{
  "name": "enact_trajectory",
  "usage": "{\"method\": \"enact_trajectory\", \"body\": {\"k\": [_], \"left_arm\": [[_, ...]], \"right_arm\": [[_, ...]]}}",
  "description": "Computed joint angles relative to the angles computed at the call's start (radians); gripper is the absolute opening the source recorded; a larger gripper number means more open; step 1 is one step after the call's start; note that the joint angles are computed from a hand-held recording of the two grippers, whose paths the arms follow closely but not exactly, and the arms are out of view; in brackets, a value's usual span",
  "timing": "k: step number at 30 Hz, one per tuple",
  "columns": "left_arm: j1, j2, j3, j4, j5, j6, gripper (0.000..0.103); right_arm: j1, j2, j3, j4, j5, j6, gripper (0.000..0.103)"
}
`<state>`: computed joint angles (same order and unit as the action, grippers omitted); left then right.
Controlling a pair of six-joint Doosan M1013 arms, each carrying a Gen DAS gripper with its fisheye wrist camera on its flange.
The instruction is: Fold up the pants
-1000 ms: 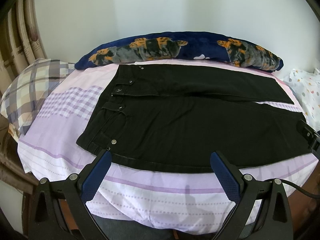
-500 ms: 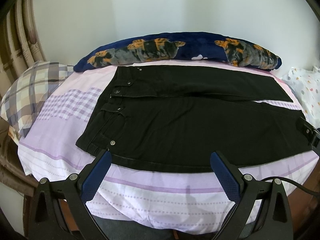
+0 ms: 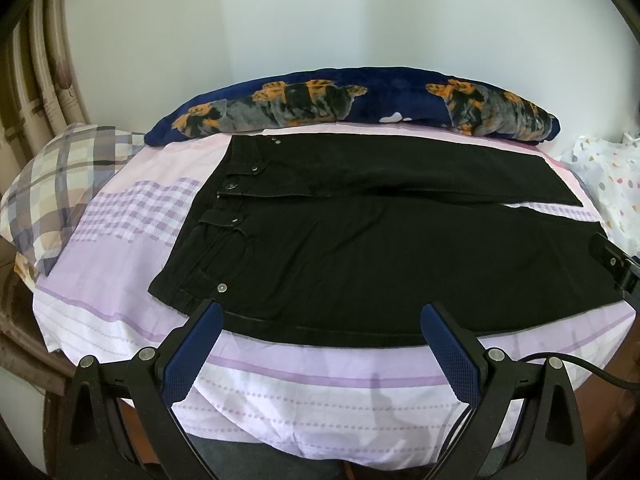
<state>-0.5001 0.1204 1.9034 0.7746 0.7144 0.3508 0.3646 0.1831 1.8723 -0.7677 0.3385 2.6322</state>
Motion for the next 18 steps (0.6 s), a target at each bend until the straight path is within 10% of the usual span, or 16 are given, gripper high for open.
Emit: {"method": "enact_trajectory", "body": {"k": [18], "left_arm": [[-0.006,0.004,0.000,0.010,-0.003,-0.013,0.099]], "right_arm": [[0.001,0.000,-0.001,0.007,-0.001,-0.004,0.103]]}}
